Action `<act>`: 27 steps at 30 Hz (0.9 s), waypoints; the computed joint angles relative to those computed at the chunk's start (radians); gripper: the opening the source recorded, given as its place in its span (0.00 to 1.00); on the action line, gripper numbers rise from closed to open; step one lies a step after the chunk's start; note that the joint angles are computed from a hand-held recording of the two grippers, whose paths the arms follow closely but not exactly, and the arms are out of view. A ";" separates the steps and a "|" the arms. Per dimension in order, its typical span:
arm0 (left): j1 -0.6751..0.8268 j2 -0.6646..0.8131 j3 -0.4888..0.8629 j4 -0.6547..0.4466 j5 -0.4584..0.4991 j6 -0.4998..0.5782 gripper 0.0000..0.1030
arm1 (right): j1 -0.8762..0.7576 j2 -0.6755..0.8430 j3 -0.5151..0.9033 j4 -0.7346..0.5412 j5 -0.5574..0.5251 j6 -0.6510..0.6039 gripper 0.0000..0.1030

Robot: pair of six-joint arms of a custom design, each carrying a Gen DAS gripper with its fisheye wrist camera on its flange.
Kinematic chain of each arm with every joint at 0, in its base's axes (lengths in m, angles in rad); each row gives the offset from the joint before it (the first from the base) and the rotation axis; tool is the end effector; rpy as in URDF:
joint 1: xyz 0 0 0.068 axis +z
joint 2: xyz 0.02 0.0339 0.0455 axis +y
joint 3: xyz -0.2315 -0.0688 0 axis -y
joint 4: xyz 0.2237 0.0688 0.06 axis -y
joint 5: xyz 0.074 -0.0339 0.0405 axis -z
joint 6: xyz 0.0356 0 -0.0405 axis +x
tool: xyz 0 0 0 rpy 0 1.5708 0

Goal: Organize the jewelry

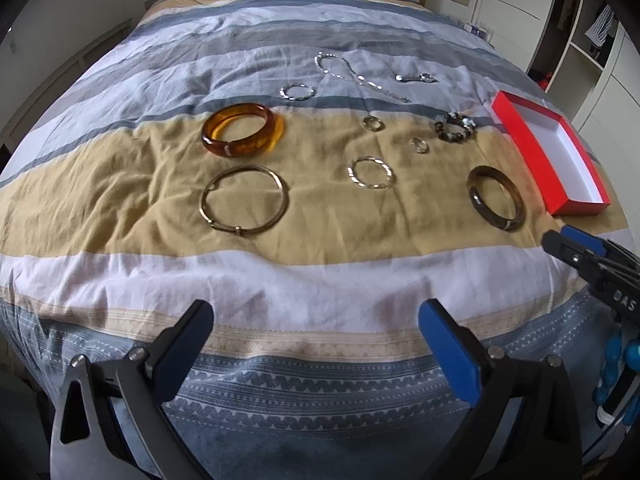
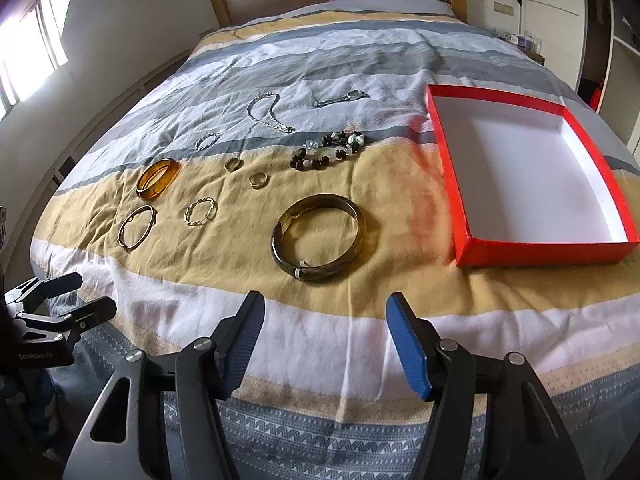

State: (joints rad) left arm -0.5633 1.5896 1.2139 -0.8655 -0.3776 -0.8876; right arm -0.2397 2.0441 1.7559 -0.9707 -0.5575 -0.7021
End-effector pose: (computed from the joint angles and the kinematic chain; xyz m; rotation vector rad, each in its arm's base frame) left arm 0.2515 -0.1433 0.2174 -0.5104 2.5988 0.0864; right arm 0.3824 -0.0741 0.2143 -0.7035 2.4822 0.4735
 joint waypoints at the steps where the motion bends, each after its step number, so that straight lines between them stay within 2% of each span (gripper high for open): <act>1: -0.001 0.003 0.004 -0.001 0.001 -0.002 1.00 | 0.001 0.009 0.012 -0.006 -0.002 -0.004 0.57; 6: 0.004 0.042 0.052 -0.018 0.016 0.005 0.99 | 0.008 0.060 0.084 -0.049 -0.009 -0.027 0.55; 11: 0.039 0.098 0.124 -0.003 0.042 0.060 0.96 | 0.018 0.124 0.176 -0.088 -0.012 -0.027 0.51; 13: 0.068 0.131 0.162 0.007 0.054 0.088 0.90 | 0.024 0.149 0.212 -0.103 -0.017 -0.026 0.50; 15: 0.097 0.163 0.196 0.017 0.070 0.114 0.72 | 0.031 0.181 0.255 -0.120 -0.020 -0.022 0.48; 16: 0.117 0.183 0.214 0.024 0.085 0.130 0.67 | 0.035 0.199 0.281 -0.131 -0.020 -0.020 0.47; 18: 0.158 0.228 0.253 0.033 0.113 0.158 0.48 | 0.044 0.241 0.340 -0.153 -0.018 -0.014 0.45; 20: 0.197 0.274 0.285 0.050 0.144 0.185 0.39 | 0.052 0.273 0.385 -0.165 -0.013 -0.005 0.43; 27: 0.263 0.388 0.373 0.088 0.184 0.246 0.36 | 0.078 0.375 0.512 -0.202 0.018 0.016 0.39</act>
State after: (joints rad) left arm -0.2999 1.9774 1.5864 -0.7776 -0.1941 -0.6413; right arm -0.1616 2.4191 2.2684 -1.1731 -0.5398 -0.6860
